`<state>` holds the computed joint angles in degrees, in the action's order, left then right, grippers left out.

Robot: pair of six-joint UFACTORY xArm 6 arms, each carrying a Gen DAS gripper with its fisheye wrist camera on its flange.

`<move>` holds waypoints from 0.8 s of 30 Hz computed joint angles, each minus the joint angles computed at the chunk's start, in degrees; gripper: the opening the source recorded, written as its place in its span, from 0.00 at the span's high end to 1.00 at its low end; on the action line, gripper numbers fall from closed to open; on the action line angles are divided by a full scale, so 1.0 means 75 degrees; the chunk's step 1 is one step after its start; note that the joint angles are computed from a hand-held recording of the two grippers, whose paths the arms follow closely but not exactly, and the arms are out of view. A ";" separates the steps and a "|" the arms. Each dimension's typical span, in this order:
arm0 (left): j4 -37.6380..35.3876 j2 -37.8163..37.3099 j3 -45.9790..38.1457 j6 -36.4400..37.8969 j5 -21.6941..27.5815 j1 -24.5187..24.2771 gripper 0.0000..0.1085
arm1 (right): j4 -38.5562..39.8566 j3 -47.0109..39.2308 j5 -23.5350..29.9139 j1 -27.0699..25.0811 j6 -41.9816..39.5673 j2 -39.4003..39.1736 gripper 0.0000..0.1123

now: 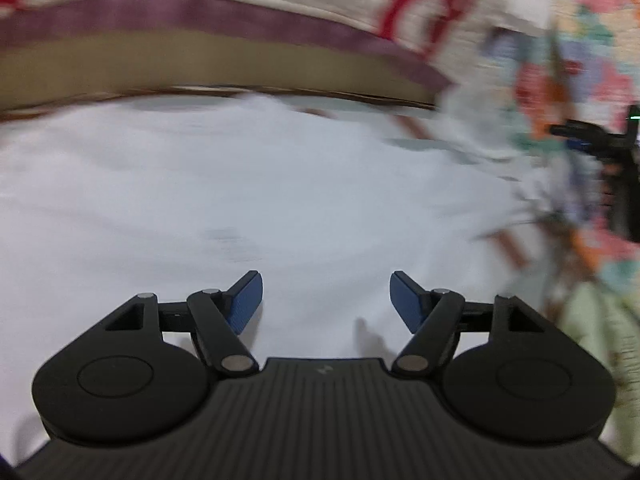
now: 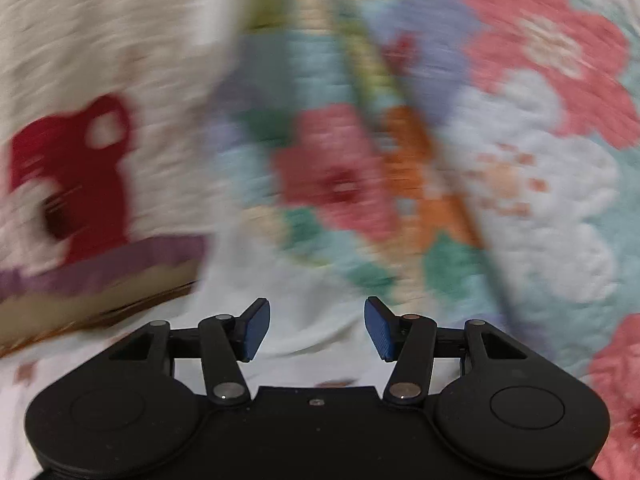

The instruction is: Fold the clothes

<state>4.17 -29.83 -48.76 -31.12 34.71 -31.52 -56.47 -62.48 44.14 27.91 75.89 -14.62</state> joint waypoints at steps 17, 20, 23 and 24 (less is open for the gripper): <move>0.1575 -0.5414 0.2164 0.1737 0.5521 0.3296 0.36 | 0.6881 -0.4527 -0.1846 0.3120 -0.6284 0.4402 0.49; 0.1327 -0.5296 0.2224 0.2067 0.5899 0.3196 0.36 | 0.7009 -0.5044 -0.1563 0.3466 -0.6869 0.4868 0.49; 0.1117 -0.5342 0.2382 0.2009 0.5763 0.3549 0.36 | 0.6978 -0.5059 -0.1521 0.3631 -0.7146 0.4985 0.49; 0.1161 -0.5359 0.2432 0.1928 0.5677 0.3623 0.36 | 0.6976 -0.4996 -0.1531 0.3648 -0.7191 0.4976 0.49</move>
